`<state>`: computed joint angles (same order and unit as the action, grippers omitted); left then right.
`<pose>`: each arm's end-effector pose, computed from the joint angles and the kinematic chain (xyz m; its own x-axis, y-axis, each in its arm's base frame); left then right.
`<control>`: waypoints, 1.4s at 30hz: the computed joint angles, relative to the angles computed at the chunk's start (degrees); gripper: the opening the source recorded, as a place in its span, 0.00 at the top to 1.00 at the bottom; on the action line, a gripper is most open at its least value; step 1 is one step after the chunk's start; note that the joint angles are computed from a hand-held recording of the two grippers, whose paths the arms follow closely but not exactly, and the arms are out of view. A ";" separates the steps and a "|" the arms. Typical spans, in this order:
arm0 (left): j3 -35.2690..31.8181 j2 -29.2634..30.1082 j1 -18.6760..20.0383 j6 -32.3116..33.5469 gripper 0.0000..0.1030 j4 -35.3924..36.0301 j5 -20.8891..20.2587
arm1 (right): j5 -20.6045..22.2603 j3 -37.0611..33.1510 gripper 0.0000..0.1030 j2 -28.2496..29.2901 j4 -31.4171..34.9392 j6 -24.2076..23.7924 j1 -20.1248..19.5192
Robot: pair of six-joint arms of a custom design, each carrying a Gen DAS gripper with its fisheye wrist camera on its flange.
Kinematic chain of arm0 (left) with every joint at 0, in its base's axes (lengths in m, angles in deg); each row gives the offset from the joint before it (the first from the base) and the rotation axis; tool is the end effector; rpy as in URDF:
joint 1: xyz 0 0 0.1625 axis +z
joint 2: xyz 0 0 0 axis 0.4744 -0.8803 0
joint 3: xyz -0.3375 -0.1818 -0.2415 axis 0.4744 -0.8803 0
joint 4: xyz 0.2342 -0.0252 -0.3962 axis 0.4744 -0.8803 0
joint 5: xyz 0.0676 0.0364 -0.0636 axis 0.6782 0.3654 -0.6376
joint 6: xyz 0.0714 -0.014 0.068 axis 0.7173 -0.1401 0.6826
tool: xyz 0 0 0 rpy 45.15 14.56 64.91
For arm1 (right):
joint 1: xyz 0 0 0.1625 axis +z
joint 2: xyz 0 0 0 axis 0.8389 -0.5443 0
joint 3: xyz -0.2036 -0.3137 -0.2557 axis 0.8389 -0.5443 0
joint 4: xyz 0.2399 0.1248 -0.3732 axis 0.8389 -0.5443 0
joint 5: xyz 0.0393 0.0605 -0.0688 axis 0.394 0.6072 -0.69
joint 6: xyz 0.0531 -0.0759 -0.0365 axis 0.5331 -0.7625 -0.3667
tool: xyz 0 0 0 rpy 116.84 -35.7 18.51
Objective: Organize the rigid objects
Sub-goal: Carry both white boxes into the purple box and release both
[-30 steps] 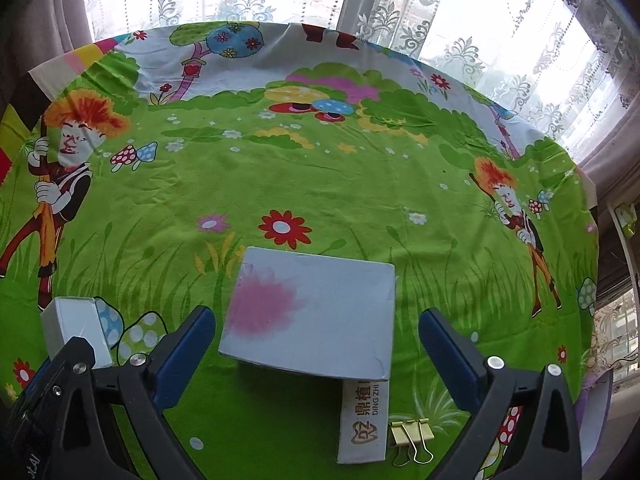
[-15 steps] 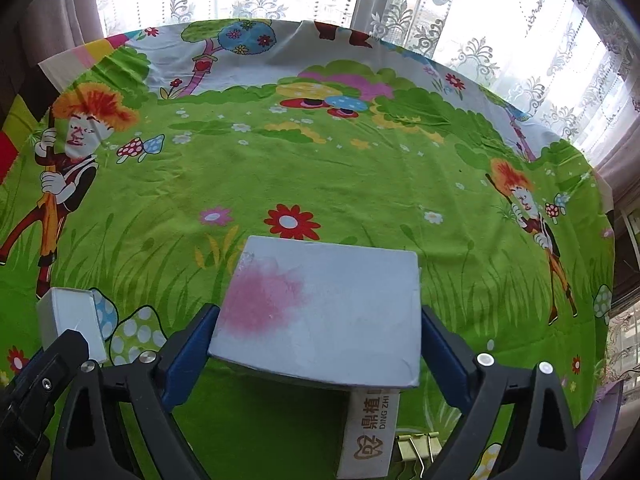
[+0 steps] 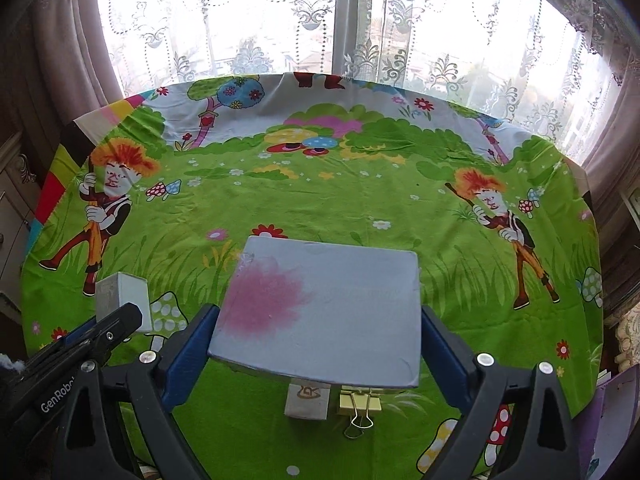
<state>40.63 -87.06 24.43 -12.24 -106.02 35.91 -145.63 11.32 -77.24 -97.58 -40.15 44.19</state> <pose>-0.1382 -0.5491 0.0967 -0.7433 -0.6274 -0.2323 -0.1304 0.4765 -0.8695 0.2266 -0.6754 0.0690 -0.5529 -0.5897 0.5887 -0.7619 0.6438 -0.0707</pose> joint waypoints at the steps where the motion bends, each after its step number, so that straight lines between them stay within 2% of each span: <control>1: -0.36 0.23 -0.30 0.42 0.56 0.37 -0.12 | 0.53 0.53 0.07 -0.87 0.20 0.13 -0.29; 8: -3.52 2.68 -2.24 4.81 0.56 1.41 -2.63 | 2.95 4.07 0.07 -6.85 -1.05 0.53 -2.90; 23: -15.72 12.03 -6.87 18.32 0.56 7.35 -7.05 | 6.74 6.68 0.07 -17.48 2.64 2.71 -10.72; 32: -25.93 20.08 -7.95 25.46 0.56 9.29 -13.31 | 8.46 5.98 0.07 -22.97 3.02 4.52 -15.64; 42: -43.30 32.85 -9.68 37.12 0.56 13.47 -23.60 | 5.09 3.77 0.07 -27.88 -1.27 3.95 -22.65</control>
